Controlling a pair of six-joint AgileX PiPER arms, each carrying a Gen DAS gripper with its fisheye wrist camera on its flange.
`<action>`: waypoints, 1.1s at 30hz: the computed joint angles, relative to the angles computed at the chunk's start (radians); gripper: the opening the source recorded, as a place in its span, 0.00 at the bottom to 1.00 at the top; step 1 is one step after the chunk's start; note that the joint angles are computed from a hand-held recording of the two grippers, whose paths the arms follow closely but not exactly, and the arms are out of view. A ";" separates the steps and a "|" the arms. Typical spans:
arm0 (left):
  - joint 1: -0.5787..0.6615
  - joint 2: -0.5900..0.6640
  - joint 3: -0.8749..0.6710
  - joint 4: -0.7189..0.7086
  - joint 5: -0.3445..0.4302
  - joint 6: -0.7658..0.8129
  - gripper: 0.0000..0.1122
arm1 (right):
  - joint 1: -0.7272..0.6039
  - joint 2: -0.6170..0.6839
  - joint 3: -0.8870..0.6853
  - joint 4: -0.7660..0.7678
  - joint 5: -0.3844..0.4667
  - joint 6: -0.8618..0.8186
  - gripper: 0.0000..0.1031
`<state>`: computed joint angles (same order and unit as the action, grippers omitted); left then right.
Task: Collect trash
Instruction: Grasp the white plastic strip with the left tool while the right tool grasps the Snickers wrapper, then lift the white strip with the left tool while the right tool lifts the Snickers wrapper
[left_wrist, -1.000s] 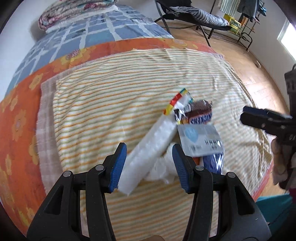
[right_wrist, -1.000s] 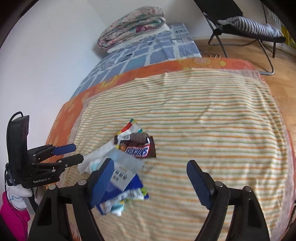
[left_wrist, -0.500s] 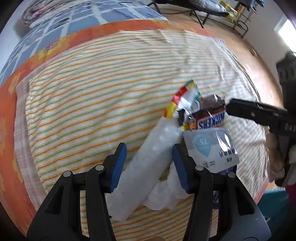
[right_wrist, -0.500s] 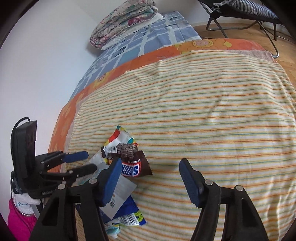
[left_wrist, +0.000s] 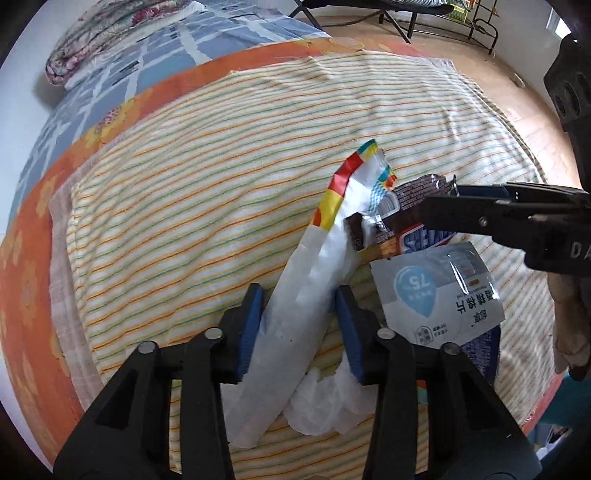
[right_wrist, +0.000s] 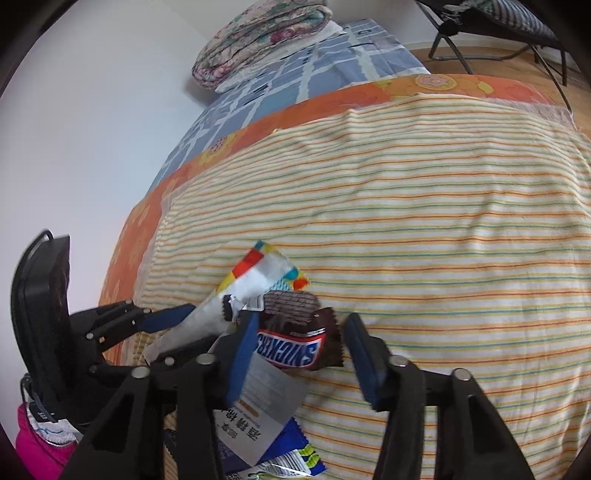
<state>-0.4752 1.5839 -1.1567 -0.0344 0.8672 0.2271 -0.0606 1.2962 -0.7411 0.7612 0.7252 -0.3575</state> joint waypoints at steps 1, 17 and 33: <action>0.003 0.000 -0.001 0.005 -0.002 -0.006 0.33 | 0.007 0.002 -0.002 -0.005 0.000 0.004 0.34; 0.207 -0.040 0.023 -0.106 0.006 0.090 0.16 | 0.035 -0.059 0.004 -0.035 -0.033 0.045 0.12; 0.180 -0.098 0.108 -0.048 -0.029 0.046 0.20 | 0.053 -0.163 -0.037 -0.217 -0.006 0.212 0.12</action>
<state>-0.2949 1.4855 -1.0487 -0.0820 0.8385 0.2729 -0.0071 1.1335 -0.7783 0.5444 0.7192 -0.1460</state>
